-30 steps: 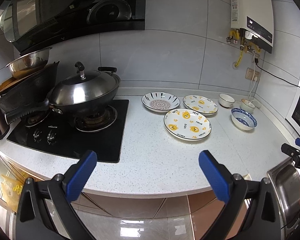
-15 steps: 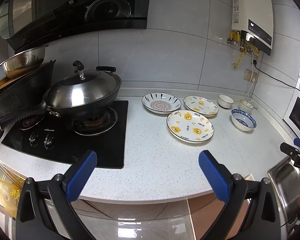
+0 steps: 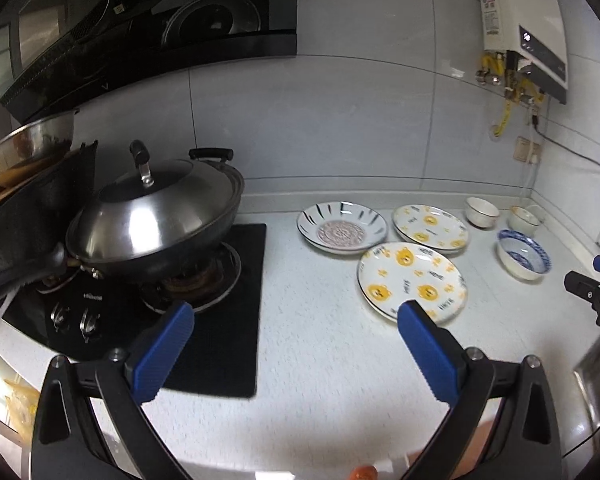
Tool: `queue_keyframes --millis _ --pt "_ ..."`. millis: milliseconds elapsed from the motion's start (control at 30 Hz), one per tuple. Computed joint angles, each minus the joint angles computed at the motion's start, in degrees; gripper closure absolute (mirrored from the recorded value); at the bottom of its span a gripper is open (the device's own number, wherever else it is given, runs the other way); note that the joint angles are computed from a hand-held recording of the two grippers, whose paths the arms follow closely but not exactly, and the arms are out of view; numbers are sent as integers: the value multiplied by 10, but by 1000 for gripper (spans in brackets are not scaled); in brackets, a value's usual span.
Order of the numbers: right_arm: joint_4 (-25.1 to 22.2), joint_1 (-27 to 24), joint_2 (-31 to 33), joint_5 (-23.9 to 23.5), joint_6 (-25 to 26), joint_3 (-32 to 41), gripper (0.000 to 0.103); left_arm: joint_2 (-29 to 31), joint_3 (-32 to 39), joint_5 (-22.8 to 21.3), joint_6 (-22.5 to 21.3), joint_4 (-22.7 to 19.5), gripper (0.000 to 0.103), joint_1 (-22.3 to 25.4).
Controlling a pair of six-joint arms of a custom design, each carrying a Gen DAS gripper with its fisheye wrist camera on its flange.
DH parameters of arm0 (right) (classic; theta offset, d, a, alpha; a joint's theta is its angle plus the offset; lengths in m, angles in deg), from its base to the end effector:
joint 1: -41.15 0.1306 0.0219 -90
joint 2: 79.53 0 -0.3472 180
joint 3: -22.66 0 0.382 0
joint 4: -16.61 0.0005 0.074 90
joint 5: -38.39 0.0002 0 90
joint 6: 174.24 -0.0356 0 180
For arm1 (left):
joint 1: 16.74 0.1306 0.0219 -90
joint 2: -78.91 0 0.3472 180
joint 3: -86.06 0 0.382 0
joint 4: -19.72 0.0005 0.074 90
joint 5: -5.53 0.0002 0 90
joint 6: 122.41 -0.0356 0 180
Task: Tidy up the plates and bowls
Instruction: 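Reach both grippers to the nearest bear-print plate and close on its rim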
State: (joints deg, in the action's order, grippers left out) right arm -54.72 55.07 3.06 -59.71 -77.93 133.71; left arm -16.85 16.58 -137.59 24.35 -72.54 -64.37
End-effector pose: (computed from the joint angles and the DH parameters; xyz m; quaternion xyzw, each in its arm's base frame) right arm 0.3803 0.0989 0.5825 -0.1884 0.8951 0.0911 0.3936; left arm 0.2688 -0.2532 0.5580 -0.1624 0.8647 0.1210 0.4596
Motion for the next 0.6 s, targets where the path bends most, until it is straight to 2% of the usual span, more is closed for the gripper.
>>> queue_keyframes --millis 133,233,333,600 --pt "15 -6 83 -37 5 43 1 53 28 41 -62 53 0 61" --pt "9 -5 153 -56 22 92 1 91 52 73 -84 86 0 97" --pt "-7 -3 217 -78 37 143 1 137 79 107 -97 91 0 125" --pt "-95 10 360 -102 69 267 1 227 124 265 -115 97 4 182"
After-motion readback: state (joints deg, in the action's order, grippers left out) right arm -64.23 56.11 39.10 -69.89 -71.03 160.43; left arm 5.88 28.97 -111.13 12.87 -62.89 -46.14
